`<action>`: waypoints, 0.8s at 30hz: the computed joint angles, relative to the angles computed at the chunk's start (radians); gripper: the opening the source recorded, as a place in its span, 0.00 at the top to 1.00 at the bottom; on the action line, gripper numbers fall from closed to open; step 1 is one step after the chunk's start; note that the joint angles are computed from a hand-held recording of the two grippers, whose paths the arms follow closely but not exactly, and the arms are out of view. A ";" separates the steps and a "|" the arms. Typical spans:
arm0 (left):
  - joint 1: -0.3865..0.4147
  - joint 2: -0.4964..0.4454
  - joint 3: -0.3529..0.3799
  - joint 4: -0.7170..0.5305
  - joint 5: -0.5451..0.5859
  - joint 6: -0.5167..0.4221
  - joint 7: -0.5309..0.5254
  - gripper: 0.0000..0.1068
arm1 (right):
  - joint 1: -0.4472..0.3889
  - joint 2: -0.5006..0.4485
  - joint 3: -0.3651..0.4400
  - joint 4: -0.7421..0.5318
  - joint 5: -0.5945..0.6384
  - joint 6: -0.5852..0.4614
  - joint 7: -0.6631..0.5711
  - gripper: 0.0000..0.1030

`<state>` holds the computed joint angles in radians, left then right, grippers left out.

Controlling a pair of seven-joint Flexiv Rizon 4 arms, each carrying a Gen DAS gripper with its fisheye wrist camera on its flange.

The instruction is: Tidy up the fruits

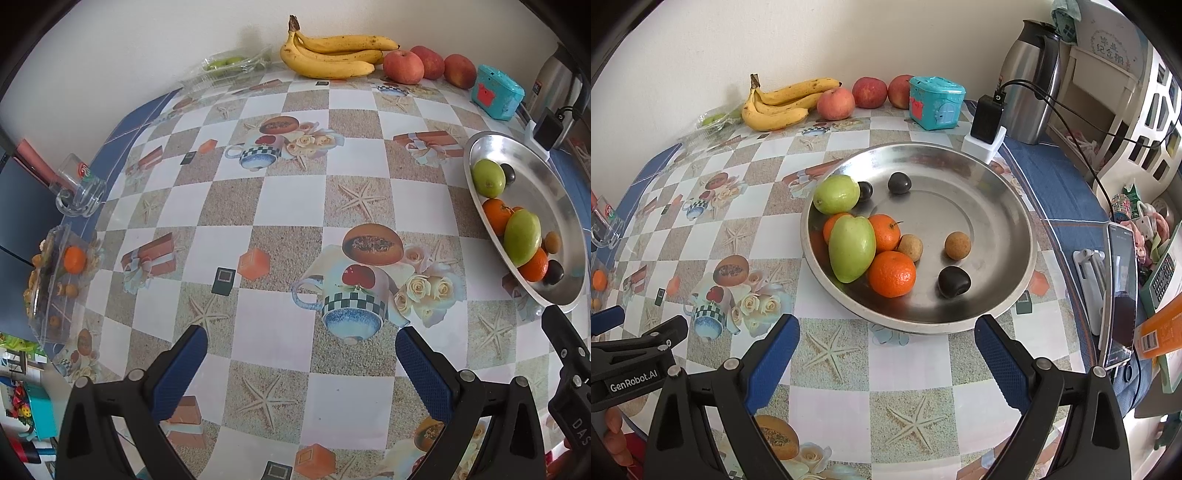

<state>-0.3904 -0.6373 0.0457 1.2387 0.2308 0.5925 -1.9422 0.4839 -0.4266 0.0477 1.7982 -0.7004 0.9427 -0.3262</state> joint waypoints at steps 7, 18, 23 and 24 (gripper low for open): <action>0.001 -0.001 0.000 -0.002 0.000 -0.003 0.000 0.04 | 0.000 0.000 0.000 0.000 0.000 0.000 0.003 0.07; 0.002 -0.003 0.000 -0.004 -0.001 -0.018 -0.003 0.04 | -0.002 -0.002 0.005 -0.005 0.013 -0.006 -0.009 0.07; 0.003 -0.004 -0.001 -0.005 -0.001 -0.019 -0.002 0.04 | -0.001 -0.002 0.004 -0.005 0.016 -0.006 -0.010 0.07; 0.004 -0.004 -0.001 -0.005 -0.002 -0.020 -0.002 0.04 | -0.001 -0.002 0.004 -0.005 0.016 -0.006 -0.010 0.07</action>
